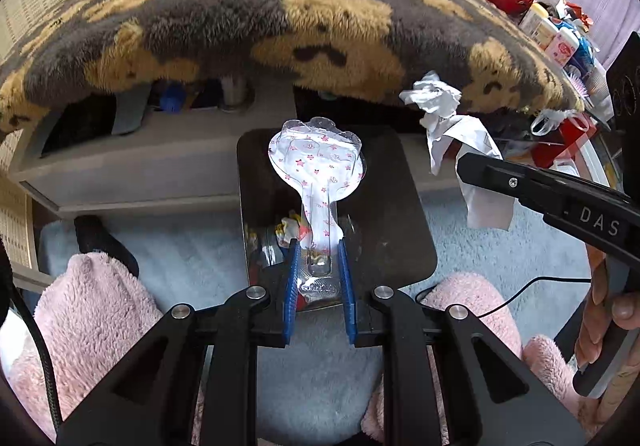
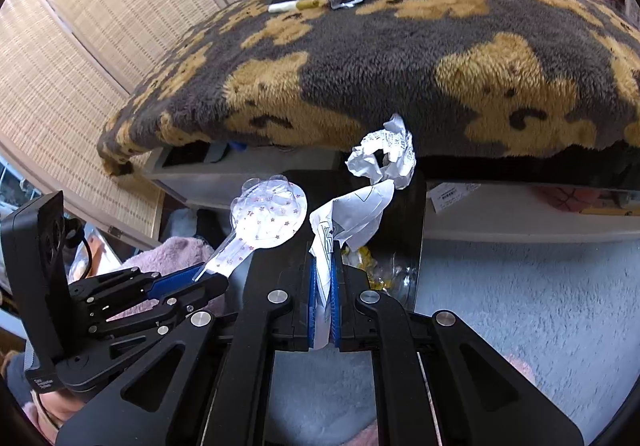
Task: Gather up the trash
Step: 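Lower both tools into the bin and open them to drop the items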
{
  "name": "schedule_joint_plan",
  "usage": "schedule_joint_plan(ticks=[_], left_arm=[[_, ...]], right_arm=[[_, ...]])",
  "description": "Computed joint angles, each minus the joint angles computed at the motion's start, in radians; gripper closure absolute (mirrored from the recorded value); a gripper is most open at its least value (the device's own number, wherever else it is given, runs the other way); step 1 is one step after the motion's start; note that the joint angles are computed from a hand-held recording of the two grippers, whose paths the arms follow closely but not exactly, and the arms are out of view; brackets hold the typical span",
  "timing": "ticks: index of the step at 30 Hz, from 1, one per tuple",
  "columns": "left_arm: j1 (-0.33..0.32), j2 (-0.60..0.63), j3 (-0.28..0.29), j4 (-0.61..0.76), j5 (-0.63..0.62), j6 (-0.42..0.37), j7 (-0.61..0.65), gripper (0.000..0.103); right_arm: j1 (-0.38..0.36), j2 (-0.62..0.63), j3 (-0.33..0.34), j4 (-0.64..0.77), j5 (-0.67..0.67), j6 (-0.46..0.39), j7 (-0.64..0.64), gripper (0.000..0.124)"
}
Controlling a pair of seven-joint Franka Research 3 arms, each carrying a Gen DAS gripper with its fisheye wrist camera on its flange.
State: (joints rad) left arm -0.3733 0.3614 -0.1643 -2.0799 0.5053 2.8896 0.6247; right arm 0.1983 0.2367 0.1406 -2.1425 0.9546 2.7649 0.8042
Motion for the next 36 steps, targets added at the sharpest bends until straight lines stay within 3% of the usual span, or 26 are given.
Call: schedule_joint_plan(ticks=[5, 7, 8, 9, 19, 36], left_arm=[[0.026, 0.021, -0.028, 0.011, -0.057, -0.008, 0.047, 0.085], [0.028, 0.026, -0.031, 0.014, -0.071, -0.01, 0.056, 0.085], [0.025, 0.027, -0.027, 0.015, -0.074, -0.009, 0.054, 0.084], [0.025, 0.028, -0.026, 0.016, -0.077, -0.01, 0.056, 0.081], [0.004, 0.012, 0.006, 0.009, -0.043, -0.01, 0.014, 0.065], [0.006, -0.005, 0.02, 0.035, 0.001, 0.001, -0.019, 0.06]], right_arm=[[0.004, 0.022, -0.008, 0.011, -0.037, -0.011, 0.047, 0.111], [0.007, 0.028, -0.01, 0.011, -0.059, 0.0, 0.07, 0.097], [0.005, 0.029, -0.009, 0.011, -0.062, 0.002, 0.076, 0.077], [0.002, 0.029, -0.005, 0.01, -0.058, 0.008, 0.075, 0.067], [-0.022, 0.022, 0.001, 0.008, -0.023, 0.029, 0.073, 0.059], [-0.034, -0.01, -0.005, 0.026, 0.042, 0.053, 0.027, 0.057]])
